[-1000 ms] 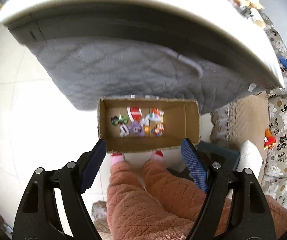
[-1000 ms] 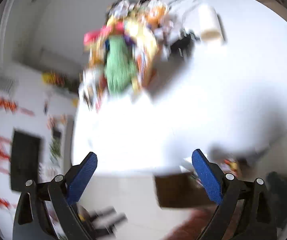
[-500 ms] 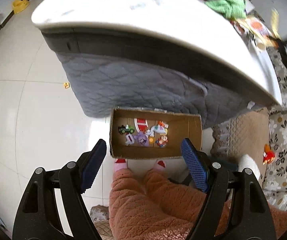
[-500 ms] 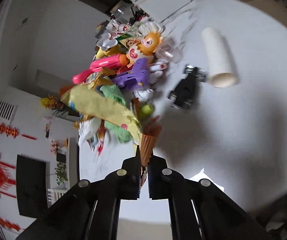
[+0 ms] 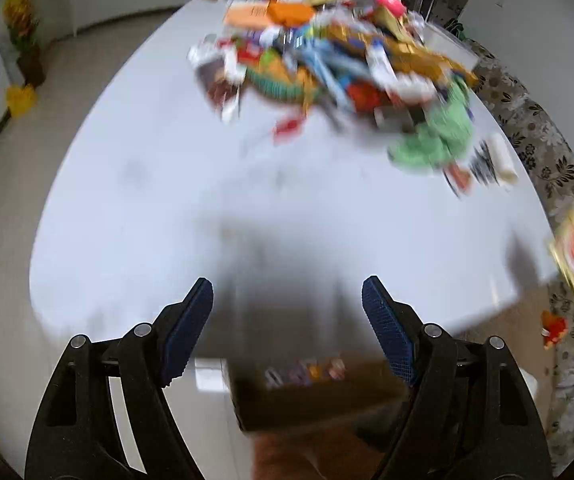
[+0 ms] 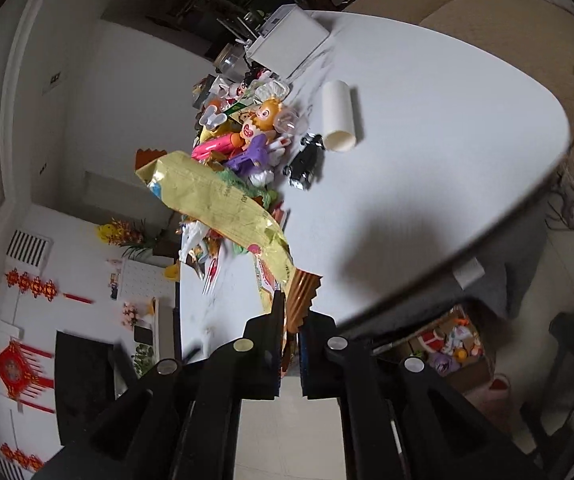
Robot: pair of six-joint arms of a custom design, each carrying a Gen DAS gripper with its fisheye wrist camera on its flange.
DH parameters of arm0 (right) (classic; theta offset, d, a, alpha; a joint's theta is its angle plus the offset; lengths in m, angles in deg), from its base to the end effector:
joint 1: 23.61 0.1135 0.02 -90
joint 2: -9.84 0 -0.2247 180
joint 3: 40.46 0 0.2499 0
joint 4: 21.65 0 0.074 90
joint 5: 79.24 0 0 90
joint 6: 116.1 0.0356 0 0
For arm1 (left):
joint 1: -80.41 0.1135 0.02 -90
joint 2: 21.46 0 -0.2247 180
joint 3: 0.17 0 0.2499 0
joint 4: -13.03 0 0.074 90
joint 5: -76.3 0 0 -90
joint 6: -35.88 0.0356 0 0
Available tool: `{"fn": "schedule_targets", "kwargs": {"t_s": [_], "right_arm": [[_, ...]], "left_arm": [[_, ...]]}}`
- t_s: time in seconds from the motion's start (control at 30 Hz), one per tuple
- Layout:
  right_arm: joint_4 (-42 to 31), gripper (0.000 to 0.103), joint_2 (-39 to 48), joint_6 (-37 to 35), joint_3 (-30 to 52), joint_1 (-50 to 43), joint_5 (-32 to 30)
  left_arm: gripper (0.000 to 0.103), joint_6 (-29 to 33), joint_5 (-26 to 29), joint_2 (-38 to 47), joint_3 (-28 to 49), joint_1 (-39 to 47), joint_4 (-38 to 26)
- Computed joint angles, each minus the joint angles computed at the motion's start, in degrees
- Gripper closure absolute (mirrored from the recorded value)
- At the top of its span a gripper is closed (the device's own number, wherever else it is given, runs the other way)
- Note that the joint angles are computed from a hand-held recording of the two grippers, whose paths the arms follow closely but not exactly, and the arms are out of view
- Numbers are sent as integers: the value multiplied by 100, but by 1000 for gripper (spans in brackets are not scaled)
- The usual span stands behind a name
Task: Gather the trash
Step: 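Grasp the red pen with the left tool while the right tool holds the snack bag, then carry the snack bag and pen over the box and release both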
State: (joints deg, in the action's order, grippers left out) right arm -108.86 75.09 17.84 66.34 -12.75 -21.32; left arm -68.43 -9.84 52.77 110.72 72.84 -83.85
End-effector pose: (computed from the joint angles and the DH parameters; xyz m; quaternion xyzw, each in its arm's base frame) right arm 0.1789 0.0536 0.4088 0.1534 0.8829 0.3941 0.2042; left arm 0.2116 -0.0305 0.3839 -0.0481 0.9647 -0.0807 0.2460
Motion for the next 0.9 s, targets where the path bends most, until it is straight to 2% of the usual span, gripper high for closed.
{"fn": "schedule_targets", "kwargs": {"t_s": [0.13, 0.27, 0.33, 0.4, 0.47, 0.6, 0.77, 0.9], "right_arm": [[-206, 95, -457, 336, -124, 370, 258], [-209, 95, -760, 804, -252, 996, 721], [-253, 95, -823, 933, -258, 1261, 942], [-278, 95, -905, 1113, -283, 1563, 1169], [-301, 94, -940, 1224, -310, 1829, 1392], [-179, 94, -864, 1285, -364, 2086, 1491], [30, 94, -446, 1076, -199, 2249, 1330], [41, 94, 80, 699, 56, 2511, 1208]], "left_arm": [[28, 705, -31, 1547, 1131, 196, 290], [28, 959, -304, 2966, 2486, 198, -9], [38, 1039, -279, 3371, 2876, 259, -116], [75, 1138, -435, 3427, 2932, 248, 7], [89, 1179, -216, 3569, 3178, 347, -127], [89, 1284, 237, 3285, 2952, 525, -143], [89, 1262, 1001, 2079, 2078, 749, -140], [89, 1334, 1395, 1209, 1778, 662, -576]]}}
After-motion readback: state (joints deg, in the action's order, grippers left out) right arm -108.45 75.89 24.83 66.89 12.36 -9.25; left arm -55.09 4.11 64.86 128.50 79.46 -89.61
